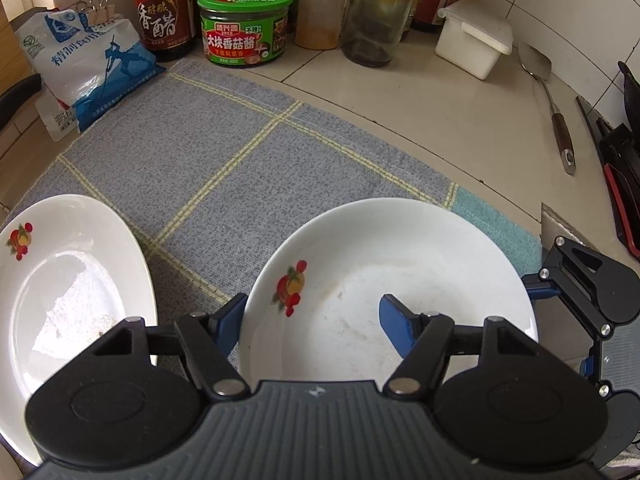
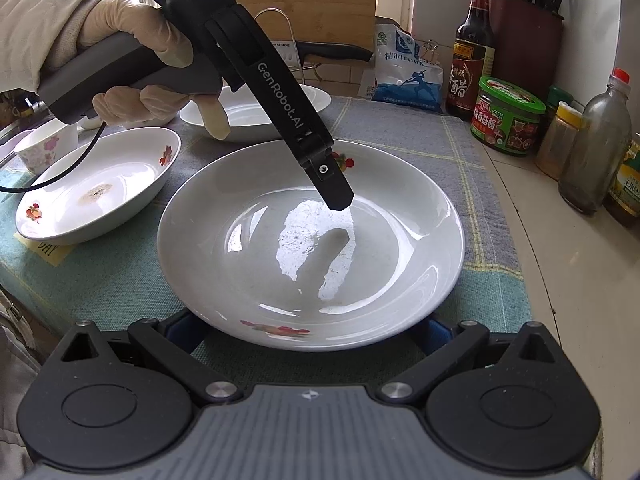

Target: Organize plates and bowls

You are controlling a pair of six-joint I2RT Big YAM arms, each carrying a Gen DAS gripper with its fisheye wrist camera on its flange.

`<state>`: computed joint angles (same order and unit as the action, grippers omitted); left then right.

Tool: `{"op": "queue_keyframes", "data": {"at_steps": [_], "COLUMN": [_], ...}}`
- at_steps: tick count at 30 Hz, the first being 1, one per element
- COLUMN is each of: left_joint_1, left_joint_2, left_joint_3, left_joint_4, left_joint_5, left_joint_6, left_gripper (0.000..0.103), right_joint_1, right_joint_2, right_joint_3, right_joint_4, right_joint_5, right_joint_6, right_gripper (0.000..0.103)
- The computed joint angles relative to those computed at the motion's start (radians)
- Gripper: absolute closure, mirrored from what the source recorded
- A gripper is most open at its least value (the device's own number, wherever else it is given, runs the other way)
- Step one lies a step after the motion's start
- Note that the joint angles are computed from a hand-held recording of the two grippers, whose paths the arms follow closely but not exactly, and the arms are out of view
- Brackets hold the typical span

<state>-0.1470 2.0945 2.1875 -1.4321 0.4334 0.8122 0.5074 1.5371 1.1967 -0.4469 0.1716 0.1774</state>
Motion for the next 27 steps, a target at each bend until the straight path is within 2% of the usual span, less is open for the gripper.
{"op": "queue_keyframes", "data": {"at_steps": [4, 13, 27], "left_joint_1": [-0.001, 0.001, -0.033], "left_joint_2": [-0.002, 0.010, 0.175], "left_joint_3": [-0.001, 0.040, 0.319], "left_joint_4": [-0.002, -0.009, -0.039], "left_joint_5": [-0.005, 0.029, 0.054], "left_joint_6": [0.022, 0.003, -0.086], "left_gripper": [0.034, 0.034, 0.034], "right_joint_1": [-0.001, -0.021, -0.128], "right_joint_2": [0.004, 0.011, 0.064], "right_joint_3": [0.013, 0.045, 0.133], "right_joint_4": [-0.021, -0.064, -0.080], "right_joint_5": [-0.003, -0.030, -0.086], "right_joint_6": [0.001, -0.011, -0.151], "right_gripper": [0.000, 0.000, 0.000]}}
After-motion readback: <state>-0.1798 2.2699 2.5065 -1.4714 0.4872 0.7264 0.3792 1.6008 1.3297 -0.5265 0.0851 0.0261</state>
